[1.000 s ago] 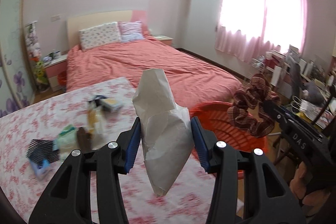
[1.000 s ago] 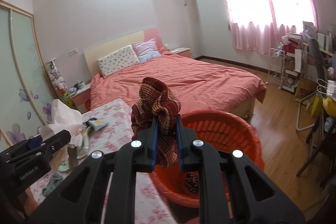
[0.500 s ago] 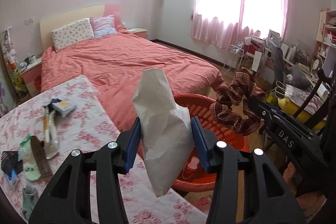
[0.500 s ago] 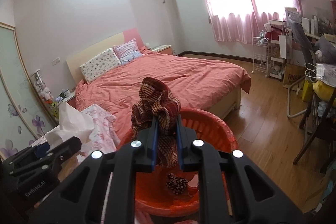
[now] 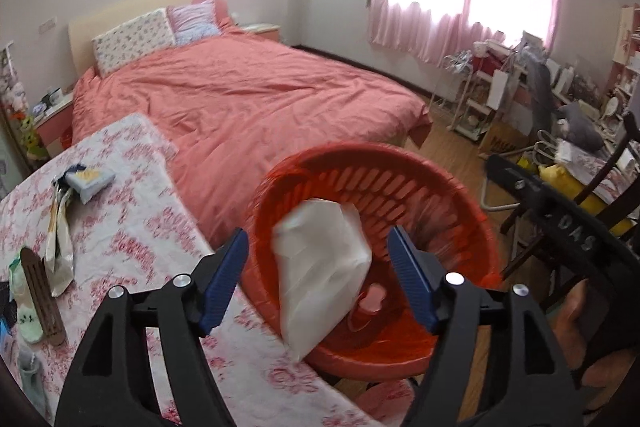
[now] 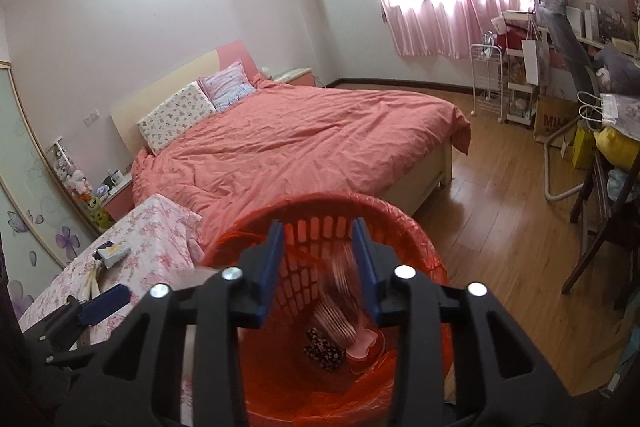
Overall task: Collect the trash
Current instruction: 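Lower the white tissue into the basket and open the left tool, then grasp the green towel with the left tool while the right tool grasps the brown comb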
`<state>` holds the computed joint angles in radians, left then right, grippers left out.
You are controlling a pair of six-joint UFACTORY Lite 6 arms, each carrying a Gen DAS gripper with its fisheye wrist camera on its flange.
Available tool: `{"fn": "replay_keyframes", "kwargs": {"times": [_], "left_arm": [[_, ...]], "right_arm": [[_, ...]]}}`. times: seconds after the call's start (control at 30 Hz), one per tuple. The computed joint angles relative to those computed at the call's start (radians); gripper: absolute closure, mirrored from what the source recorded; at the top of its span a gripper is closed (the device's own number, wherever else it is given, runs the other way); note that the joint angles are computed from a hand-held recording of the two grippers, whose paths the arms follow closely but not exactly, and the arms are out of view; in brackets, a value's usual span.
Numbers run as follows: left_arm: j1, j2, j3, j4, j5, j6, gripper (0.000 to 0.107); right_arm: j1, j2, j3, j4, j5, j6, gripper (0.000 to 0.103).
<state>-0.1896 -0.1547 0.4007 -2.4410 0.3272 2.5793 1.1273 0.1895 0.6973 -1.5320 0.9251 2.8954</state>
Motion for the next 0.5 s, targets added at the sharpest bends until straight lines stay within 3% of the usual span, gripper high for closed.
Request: {"fn": "replay_keyframes", "kwargs": {"times": [0.27,0.5], "left_arm": [[0.130,-0.035,-0.038,0.027,-0.030,0.017,0.033],[0.342,-0.090,-0.083,0.272,0.005,-0.106,0.032]], "right_arm": [[0.039,0.057,0.046,0.070,0.034,-0.053,0.048],[0.090,0.113,0.144,0.127,0.071,-0.152,0.040]]}}
